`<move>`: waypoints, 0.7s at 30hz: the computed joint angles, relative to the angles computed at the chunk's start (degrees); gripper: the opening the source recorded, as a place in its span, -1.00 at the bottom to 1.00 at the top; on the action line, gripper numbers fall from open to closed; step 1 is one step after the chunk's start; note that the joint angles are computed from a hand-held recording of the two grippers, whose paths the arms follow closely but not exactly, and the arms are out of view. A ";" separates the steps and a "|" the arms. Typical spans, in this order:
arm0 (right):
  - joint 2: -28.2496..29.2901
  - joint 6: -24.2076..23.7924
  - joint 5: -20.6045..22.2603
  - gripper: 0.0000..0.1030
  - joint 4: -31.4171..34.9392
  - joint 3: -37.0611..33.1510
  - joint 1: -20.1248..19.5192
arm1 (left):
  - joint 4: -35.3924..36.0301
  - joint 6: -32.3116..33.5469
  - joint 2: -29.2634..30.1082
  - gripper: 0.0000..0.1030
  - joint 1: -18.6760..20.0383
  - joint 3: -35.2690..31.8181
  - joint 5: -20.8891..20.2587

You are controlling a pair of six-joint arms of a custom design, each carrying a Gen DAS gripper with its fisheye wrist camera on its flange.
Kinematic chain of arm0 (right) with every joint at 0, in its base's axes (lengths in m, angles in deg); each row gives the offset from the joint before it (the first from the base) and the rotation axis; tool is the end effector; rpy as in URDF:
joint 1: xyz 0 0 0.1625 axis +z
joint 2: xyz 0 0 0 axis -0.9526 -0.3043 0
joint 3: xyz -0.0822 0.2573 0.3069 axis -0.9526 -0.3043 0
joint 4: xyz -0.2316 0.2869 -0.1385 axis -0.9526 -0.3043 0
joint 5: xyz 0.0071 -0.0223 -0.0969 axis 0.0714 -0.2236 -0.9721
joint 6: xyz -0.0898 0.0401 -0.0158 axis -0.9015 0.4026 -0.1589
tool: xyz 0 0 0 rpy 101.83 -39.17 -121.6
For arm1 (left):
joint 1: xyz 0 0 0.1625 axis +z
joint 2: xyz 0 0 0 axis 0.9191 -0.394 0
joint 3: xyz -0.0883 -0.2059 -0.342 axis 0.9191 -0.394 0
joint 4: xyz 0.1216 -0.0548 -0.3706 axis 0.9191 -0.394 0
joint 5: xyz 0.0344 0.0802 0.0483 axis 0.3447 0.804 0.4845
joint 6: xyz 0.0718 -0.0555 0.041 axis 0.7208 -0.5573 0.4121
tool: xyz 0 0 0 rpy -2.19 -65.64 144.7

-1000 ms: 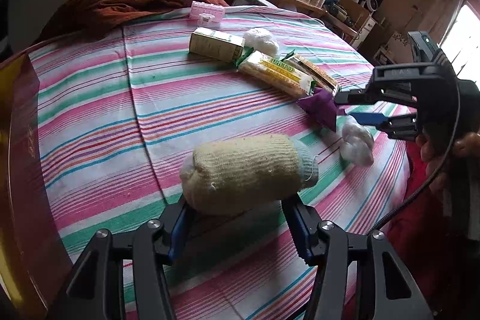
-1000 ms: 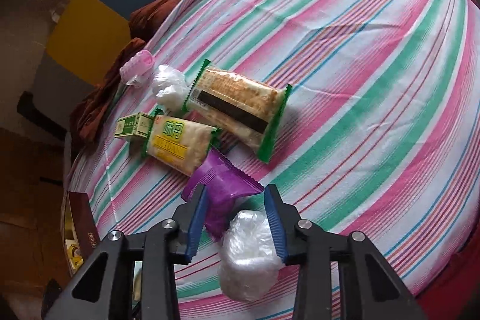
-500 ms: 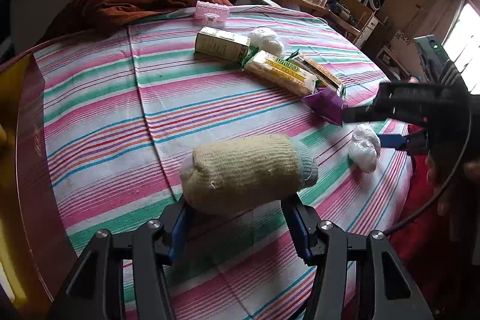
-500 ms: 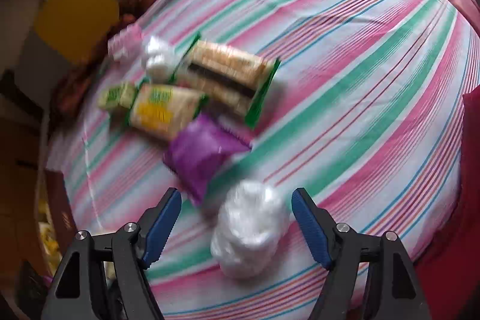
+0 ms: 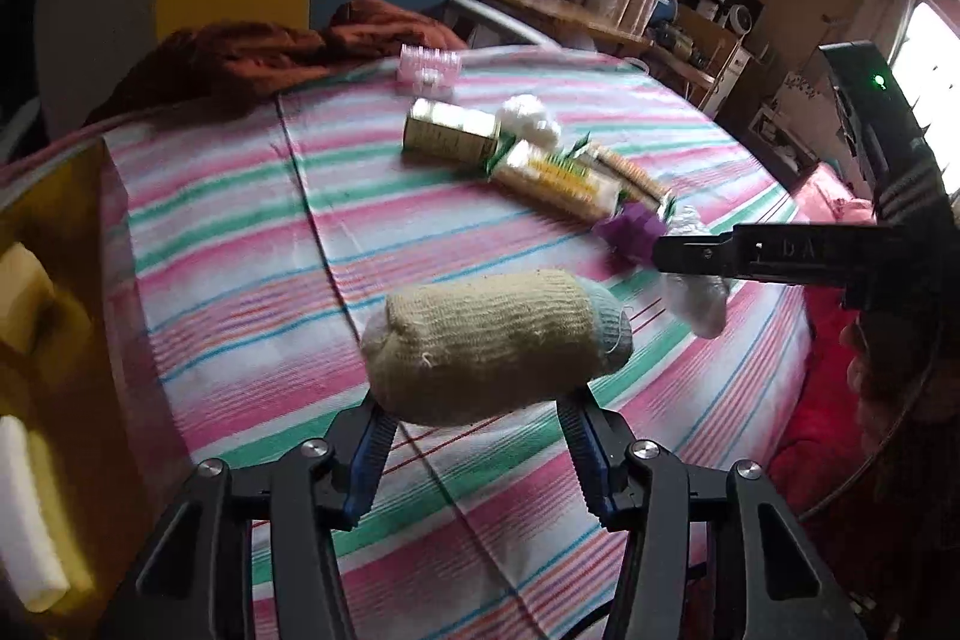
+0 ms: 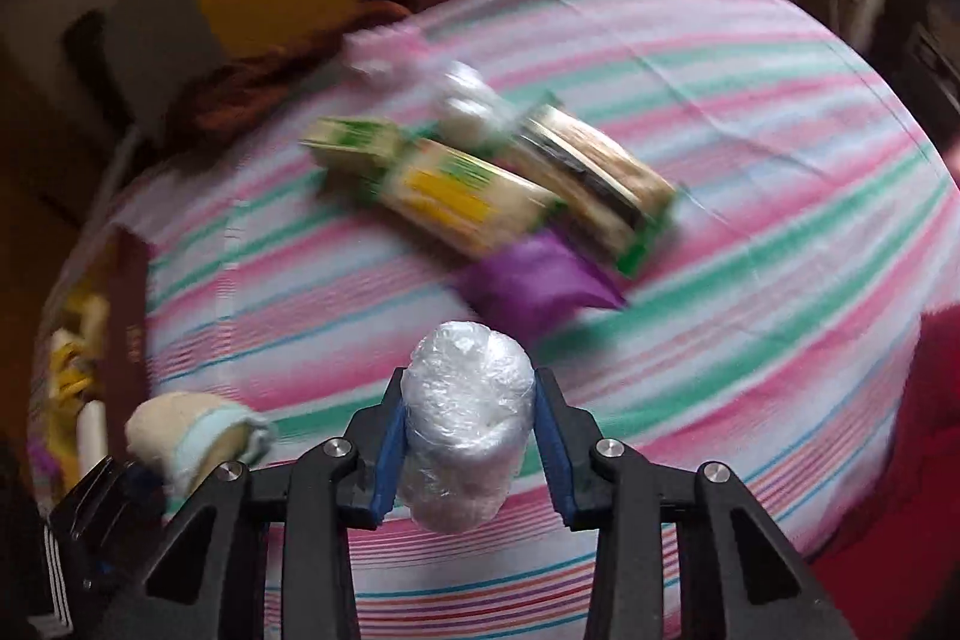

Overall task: Organize objects
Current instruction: 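Carry the sock and plastic bag over the gold tray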

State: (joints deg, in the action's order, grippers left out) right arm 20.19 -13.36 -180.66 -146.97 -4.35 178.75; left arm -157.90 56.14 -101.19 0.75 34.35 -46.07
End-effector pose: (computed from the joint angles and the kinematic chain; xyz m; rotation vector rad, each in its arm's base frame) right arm 0.2755 -0.7231 0.1173 -0.2524 -2.3338 0.8429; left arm -0.1403 -0.7597 0.2401 1.0913 2.6179 -0.3837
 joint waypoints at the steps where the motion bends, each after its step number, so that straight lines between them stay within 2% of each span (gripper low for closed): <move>1: 0.73 -1.63 -0.86 -0.25 -0.76 -0.69 0.68 | -0.64 0.20 -0.74 0.05 -0.07 0.38 -0.29; 11: 11.21 -16.39 -4.36 -0.25 -5.55 -14.47 6.68 | -5.78 -0.28 -7.10 0.05 0.12 2.34 -1.54; 17: 19.94 -25.46 -4.04 -0.25 -3.18 -28.14 10.03 | -8.13 -1.75 -9.09 0.05 1.80 1.40 1.23; 21: 27.72 -31.13 -3.18 -0.25 1.60 -41.41 11.81 | -9.70 -3.19 -9.88 0.05 3.17 0.72 3.81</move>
State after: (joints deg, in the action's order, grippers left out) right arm 47.91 -44.48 -183.85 -145.37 -45.76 190.56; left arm -167.60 52.95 -111.07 3.93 35.07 -42.26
